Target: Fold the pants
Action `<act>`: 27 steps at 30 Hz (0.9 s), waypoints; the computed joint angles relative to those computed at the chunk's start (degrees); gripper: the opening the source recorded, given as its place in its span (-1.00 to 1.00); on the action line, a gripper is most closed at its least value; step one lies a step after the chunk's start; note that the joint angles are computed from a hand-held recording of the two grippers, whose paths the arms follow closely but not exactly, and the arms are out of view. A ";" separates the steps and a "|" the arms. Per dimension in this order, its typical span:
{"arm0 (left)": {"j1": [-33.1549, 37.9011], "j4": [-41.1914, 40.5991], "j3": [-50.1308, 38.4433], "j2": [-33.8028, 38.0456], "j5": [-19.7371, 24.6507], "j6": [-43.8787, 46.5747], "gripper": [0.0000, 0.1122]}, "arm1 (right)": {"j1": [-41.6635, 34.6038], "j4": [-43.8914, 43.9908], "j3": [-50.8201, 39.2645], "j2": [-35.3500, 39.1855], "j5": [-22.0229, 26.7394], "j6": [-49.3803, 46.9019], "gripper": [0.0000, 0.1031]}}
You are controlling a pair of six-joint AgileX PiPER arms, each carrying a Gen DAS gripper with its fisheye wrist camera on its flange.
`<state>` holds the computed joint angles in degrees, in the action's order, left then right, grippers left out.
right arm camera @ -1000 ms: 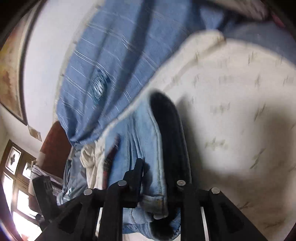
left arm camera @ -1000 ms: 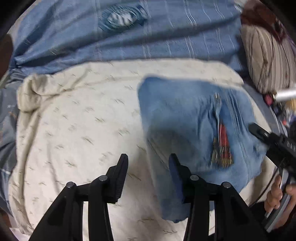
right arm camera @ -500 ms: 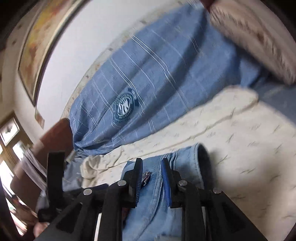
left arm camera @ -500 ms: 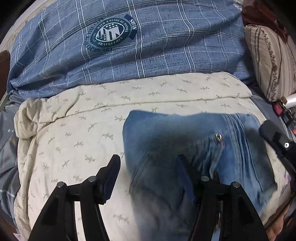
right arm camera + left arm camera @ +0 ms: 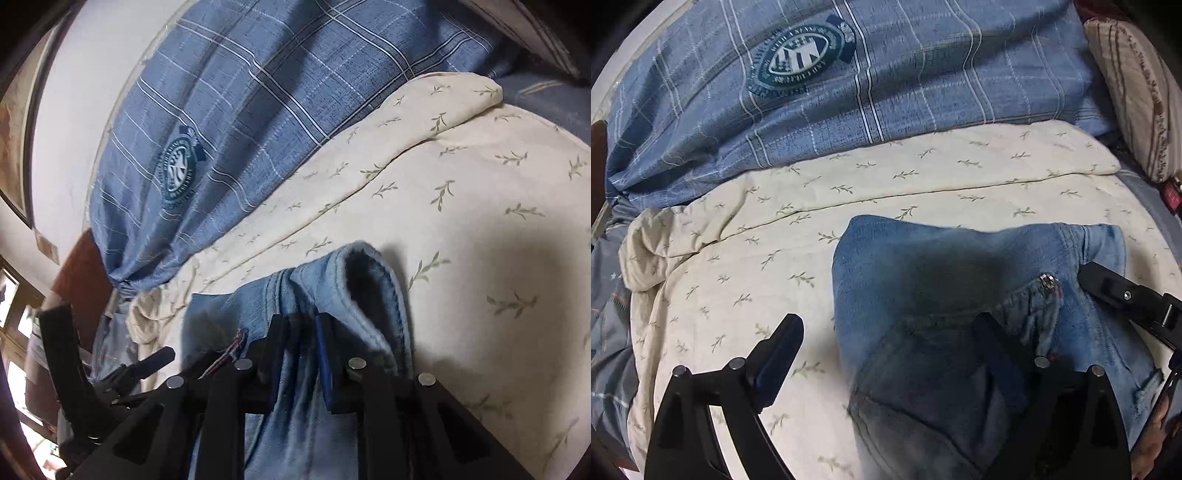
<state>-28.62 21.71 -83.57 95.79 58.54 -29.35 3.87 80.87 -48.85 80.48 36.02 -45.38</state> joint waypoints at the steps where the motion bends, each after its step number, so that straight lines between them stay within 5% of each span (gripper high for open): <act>1: -0.41 0.37 1.15 -1.25 -0.21 -0.71 0.65 | -0.83 0.37 0.87 -0.92 0.90 -0.22 -0.58; 13: -9.51 7.80 14.61 -18.34 0.12 -10.14 0.64 | 6.10 -9.11 12.26 -22.28 -4.12 2.43 -0.55; 27: -12.43 10.66 22.06 -20.23 -3.17 -16.68 0.65 | 6.49 -9.01 16.80 -22.93 -4.32 3.00 -0.53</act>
<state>-41.05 32.37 -61.51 75.57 55.37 -46.03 10.36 71.86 -32.06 57.55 31.70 -42.38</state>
